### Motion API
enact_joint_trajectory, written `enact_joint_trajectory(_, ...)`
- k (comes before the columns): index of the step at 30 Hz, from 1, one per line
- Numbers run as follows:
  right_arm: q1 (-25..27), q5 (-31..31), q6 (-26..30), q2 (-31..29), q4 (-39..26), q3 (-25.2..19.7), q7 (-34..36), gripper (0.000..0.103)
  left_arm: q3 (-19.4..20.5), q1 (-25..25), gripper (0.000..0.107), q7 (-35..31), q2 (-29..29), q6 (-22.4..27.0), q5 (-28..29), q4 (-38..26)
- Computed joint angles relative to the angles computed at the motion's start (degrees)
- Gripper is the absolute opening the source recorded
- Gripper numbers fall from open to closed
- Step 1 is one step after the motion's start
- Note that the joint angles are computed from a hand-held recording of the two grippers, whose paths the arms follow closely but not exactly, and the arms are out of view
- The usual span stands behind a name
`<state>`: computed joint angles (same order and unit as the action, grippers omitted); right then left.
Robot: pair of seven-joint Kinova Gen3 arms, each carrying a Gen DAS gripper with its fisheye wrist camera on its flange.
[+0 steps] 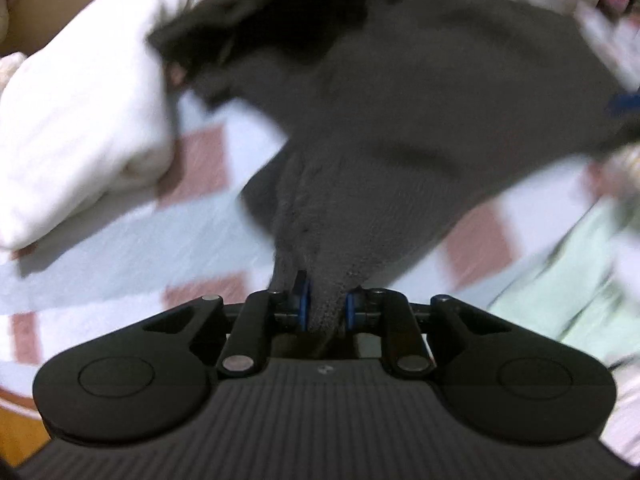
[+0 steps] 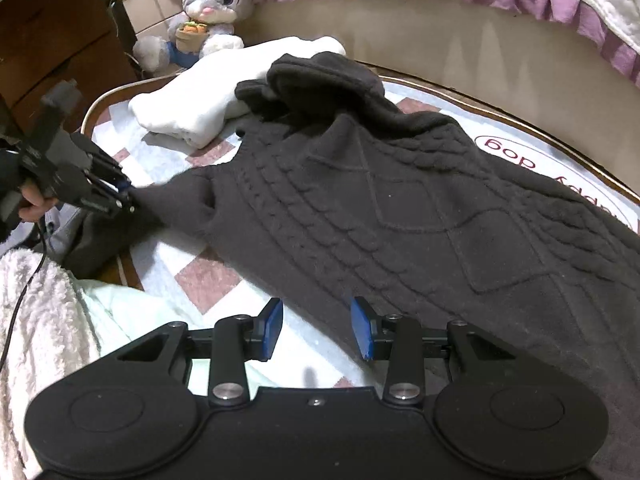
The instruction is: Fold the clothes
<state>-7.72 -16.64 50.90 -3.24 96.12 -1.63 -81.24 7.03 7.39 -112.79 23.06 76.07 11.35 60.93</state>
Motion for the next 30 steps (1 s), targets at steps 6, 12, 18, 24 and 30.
enact_joint_trajectory(6, -0.70, -13.40, 0.31, 1.98, 0.60, 3.45, 6.89, 0.043, 4.99, -3.57, 0.013, 10.36, 5.26, 1.83, 13.32, -8.17)
enact_joint_trajectory(12, 1.48, -24.38, -1.48, 5.47, 2.32, 0.35, 14.83, 0.047, 3.63, -1.55, 0.013, 21.23, 9.94, -8.82, 22.28, -5.66)
enact_joint_trajectory(18, 3.53, -32.51, -6.10, 9.33, 5.66, -3.09, 15.84, 0.048, 7.18, -4.75, 0.013, 20.13, 8.93, -15.59, 26.35, 3.35)
enact_joint_trajectory(24, -1.24, -40.46, -10.10, 14.19, 6.98, -1.22, 17.07, 0.053, 7.62, -7.16, 0.013, 15.29, 6.60, -17.92, 29.16, 7.38)
enact_joint_trajectory(30, 12.69, -54.44, -11.94, 14.92, 9.94, -15.89, 27.14, 0.010, 6.18, -6.37, 0.013, 10.15, 1.20, -20.99, 26.21, 11.31)
